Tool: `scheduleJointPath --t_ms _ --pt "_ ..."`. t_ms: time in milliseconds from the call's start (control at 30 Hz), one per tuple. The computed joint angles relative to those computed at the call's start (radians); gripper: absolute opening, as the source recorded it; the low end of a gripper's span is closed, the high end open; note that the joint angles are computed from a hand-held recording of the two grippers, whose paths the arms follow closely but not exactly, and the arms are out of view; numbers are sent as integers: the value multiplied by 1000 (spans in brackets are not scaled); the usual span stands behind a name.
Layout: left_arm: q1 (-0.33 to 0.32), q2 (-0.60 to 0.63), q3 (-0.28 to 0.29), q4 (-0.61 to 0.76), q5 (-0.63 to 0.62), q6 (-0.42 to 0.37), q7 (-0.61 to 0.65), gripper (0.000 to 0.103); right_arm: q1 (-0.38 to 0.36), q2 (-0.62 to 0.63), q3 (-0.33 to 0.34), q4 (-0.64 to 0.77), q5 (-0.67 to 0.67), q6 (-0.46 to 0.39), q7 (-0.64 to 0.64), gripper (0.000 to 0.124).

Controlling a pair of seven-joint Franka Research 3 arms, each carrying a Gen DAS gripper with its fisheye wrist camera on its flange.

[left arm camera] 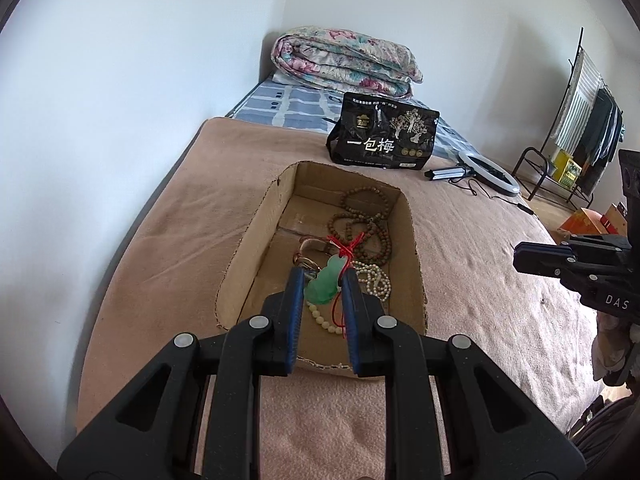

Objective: Organize jewelry
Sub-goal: 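Carry the jade pendant and pearl earring into the box and open both tools, then withdraw both tools from the box toward the remaining pearl earring and bangle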

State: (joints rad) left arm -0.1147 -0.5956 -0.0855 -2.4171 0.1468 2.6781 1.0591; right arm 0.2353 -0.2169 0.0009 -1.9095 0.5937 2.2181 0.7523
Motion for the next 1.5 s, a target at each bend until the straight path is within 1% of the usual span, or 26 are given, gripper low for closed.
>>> scheduleJointPath --t_ms 133,367,533,900,967,1000,1067,1133,1200,1233,1267,1300,1367,1500 --pt "4 2 13 -12 -7 6 6 18 12 25 19 17 -17 15 18 6" --pt "13 15 23 -24 -18 15 15 18 30 90 42 65 -44 15 72 6" --pt "21 29 18 -20 -16 20 15 18 41 125 56 84 -72 25 103 6" --pt "20 50 19 -18 -20 33 33 18 52 175 66 122 -91 32 138 7" --pt "13 53 22 -17 -24 38 42 18 52 176 67 121 -92 34 135 9" --pt "13 55 20 -14 -24 38 43 18 53 176 68 120 -93 37 134 11" --pt "24 56 9 -13 -12 43 36 18 54 174 69 117 -95 50 133 26" --pt "30 60 1 -8 -2 40 30 20 55 169 69 111 -92 59 128 30" --pt "41 59 -10 -7 12 39 14 32 56 162 70 103 -97 73 130 40" --pt "46 59 -14 -7 20 44 6 41 56 158 71 97 -102 84 133 56" --pt "51 59 -20 -8 29 49 -3 47 57 153 72 90 -106 100 137 72" --pt "58 57 -25 -7 38 48 -14 49 58 147 72 82 -106 117 139 77" --pt "61 55 -25 -7 47 46 -27 58 60 139 70 74 -100 135 140 84" --pt "62 52 -23 -6 60 36 -42 60 61 133 69 71 -107 147 150 89"
